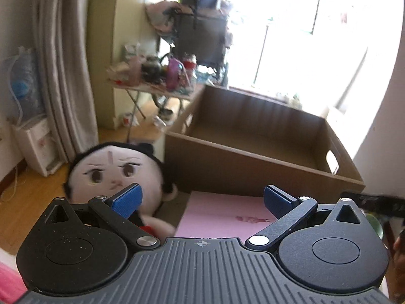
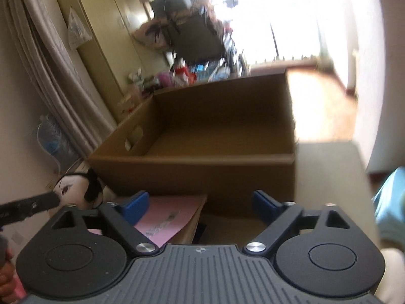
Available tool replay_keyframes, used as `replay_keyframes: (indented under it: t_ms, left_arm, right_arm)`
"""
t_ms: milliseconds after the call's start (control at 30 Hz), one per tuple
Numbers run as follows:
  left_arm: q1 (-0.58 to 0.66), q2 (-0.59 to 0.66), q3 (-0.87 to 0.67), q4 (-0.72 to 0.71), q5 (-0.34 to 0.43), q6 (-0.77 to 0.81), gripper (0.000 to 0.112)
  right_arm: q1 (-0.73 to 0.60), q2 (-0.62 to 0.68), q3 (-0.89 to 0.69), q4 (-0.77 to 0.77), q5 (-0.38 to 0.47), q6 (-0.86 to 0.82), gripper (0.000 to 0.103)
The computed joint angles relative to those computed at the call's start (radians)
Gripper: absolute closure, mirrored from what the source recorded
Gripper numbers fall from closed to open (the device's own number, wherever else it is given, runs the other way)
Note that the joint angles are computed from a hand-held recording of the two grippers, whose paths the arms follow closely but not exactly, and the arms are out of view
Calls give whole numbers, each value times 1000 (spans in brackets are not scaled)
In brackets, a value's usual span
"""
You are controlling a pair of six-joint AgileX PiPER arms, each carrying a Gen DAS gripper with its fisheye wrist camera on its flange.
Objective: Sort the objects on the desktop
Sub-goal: 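Move the right tool toward the pink book on the cardboard sheet, then close the right gripper on the pink book's edge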
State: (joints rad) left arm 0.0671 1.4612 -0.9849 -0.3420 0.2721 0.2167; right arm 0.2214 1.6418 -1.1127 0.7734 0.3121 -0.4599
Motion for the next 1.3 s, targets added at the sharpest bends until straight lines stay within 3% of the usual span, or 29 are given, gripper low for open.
replay_keyframes:
  t_ms: [100, 267, 367, 600, 1033, 1300]
  left_arm:
    - [4, 105, -104, -4, 105, 3, 10]
    - [-2, 201, -174, 16, 220, -60, 10]
    - [-4, 210, -164, -15, 235, -28, 10]
    - [-55, 184, -107, 79, 216, -137, 9]
    - [-9, 93, 8, -226, 190, 108, 9]
    - [-58, 184, -68, -62, 210, -43, 9]
  right_arm:
    - [-23, 50, -35, 95, 92, -57, 28]
    - [-33, 145, -123, 70, 238, 15, 43]
    - [-49, 174, -143, 109, 306, -1, 54]
    - [-86, 162, -134, 147, 334, -49, 71]
    - [-103, 172, -107, 184, 306, -120, 72]
    - [-99, 160, -99, 187, 294, -139, 72]
